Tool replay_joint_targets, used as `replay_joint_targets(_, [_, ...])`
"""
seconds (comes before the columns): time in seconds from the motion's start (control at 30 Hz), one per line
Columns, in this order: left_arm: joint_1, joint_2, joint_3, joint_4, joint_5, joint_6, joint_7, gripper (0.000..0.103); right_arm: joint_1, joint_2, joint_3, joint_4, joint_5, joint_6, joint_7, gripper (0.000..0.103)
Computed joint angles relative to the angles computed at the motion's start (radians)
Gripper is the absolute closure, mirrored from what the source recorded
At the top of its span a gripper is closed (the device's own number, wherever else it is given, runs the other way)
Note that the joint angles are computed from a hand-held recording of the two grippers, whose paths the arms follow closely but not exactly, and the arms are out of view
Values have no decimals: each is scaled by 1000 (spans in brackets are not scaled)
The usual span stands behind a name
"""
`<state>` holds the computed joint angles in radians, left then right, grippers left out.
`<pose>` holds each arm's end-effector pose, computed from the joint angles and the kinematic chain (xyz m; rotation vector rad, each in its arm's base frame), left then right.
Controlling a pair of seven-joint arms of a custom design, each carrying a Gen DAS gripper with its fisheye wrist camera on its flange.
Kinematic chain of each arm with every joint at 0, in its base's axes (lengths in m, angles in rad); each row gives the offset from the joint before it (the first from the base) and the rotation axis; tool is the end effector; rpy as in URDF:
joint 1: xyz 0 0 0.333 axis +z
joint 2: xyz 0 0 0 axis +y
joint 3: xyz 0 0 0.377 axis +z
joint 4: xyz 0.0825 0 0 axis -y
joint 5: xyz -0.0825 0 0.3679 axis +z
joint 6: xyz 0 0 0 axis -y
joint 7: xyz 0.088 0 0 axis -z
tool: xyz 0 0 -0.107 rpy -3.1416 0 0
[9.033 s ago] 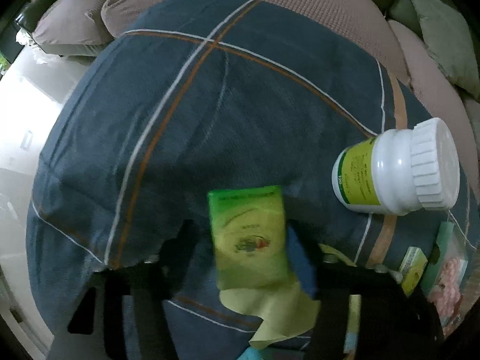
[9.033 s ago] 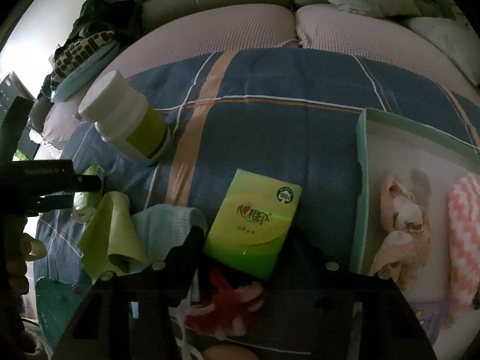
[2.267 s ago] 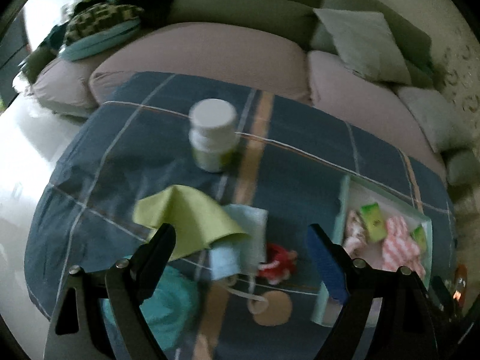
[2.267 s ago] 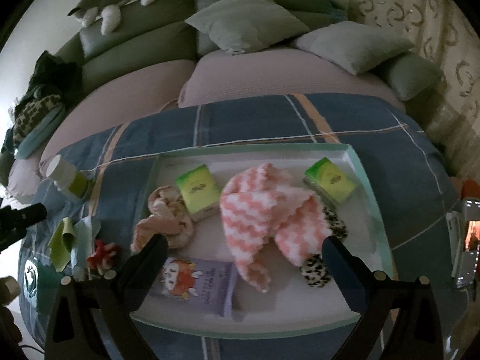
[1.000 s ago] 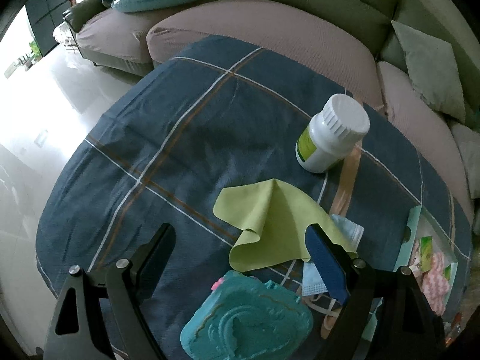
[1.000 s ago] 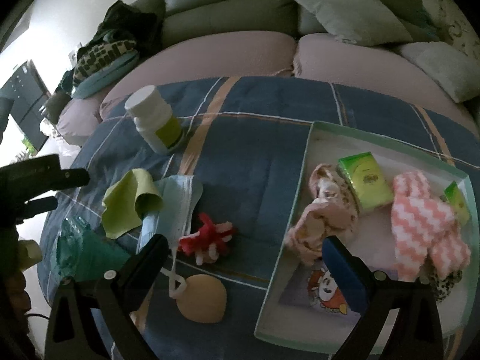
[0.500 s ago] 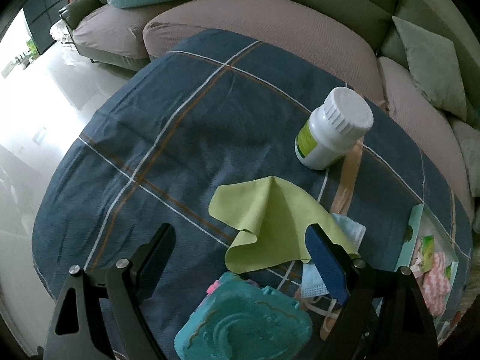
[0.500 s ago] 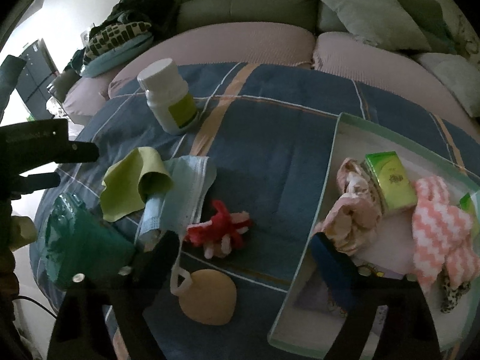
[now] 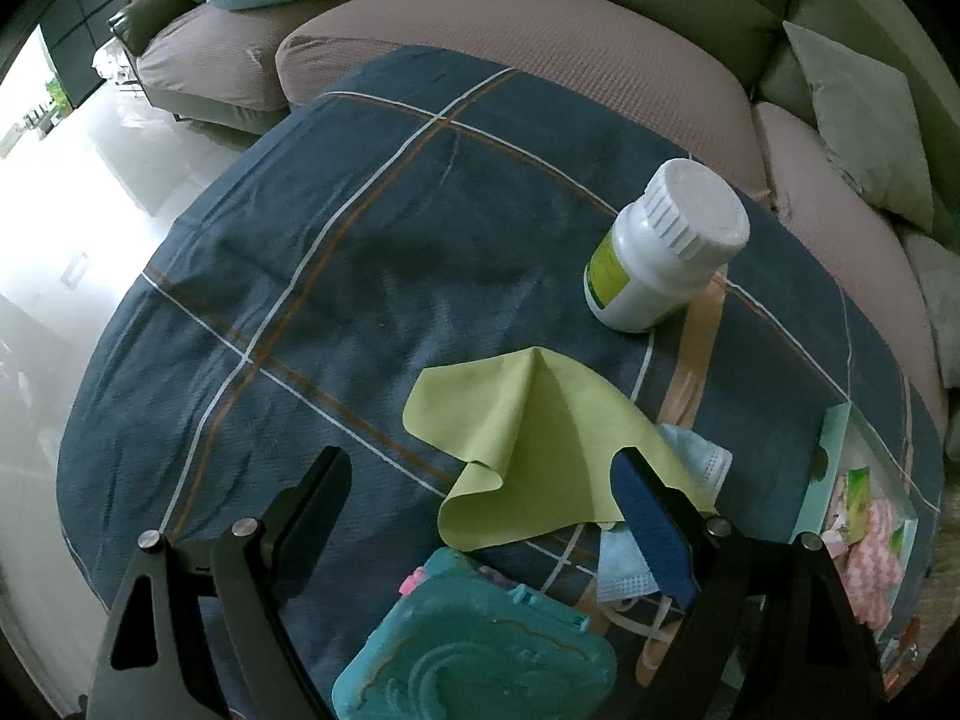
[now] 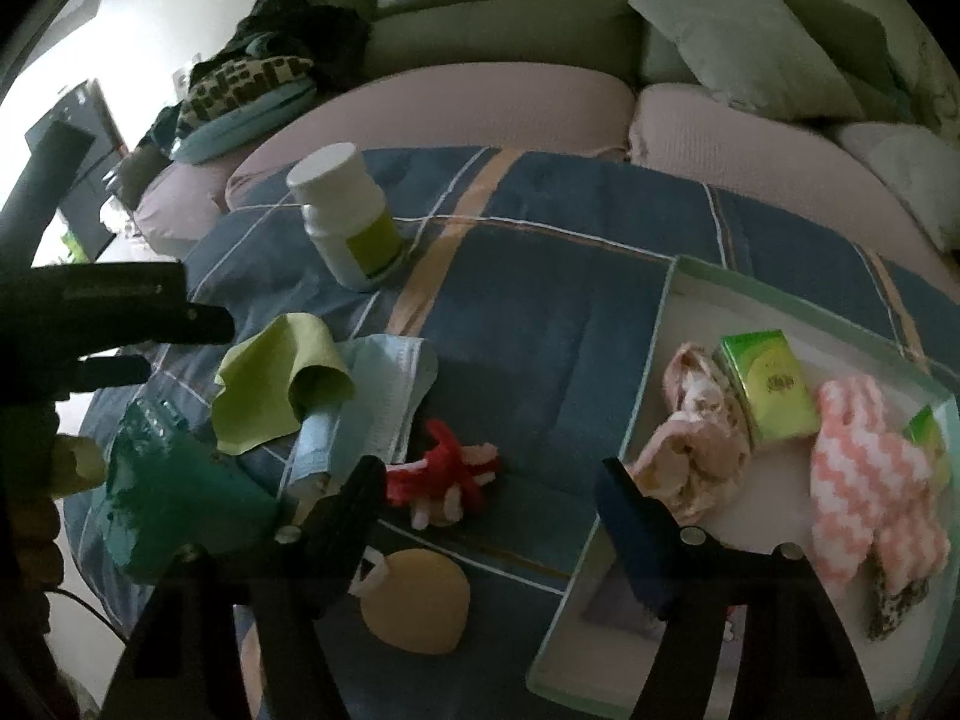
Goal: Organize soft objects
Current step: 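Grasp the red plush toy with the right gripper while the left gripper lowers toward the lime cloth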
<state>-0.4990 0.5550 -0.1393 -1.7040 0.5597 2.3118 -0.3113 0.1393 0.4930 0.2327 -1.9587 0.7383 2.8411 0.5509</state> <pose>0.5777 -0.3967 0.3423 -2.6839 0.9388 -0.3128 0.6332 0.1910 0.3242 -2.3263 1.1222 -0.1476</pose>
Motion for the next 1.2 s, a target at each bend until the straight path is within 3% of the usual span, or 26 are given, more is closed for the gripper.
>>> replay_joint_targets(0.2, [0,-4,1,-9,4,13,-8,14,42,31,-39,16,-86,-42,63,29])
replay_joint_targets(0.33, [2,-7,1,-17,3,21,-9,14,67,55,-62,32,-144,-56,116,36])
replay_joint_targets(0.47, [4,-7,1,-18,2,26,-11,14,64,65,-54,33,-171,-41,132,36])
replay_joint_targets(0.67, [5,-4,2,-18,0,34,-8,14,65,82,-52,52,-197,-56,157,45])
replay_joint_targets(0.9, [3,0,7,-15,5,53,-15,14,28,83,-29,66,-159,-86,155,65])
replay_joint_targets(1.2, [1,20,18,15,14,80,-16,14,-6,86,-10,86,-89,-96,133,71])
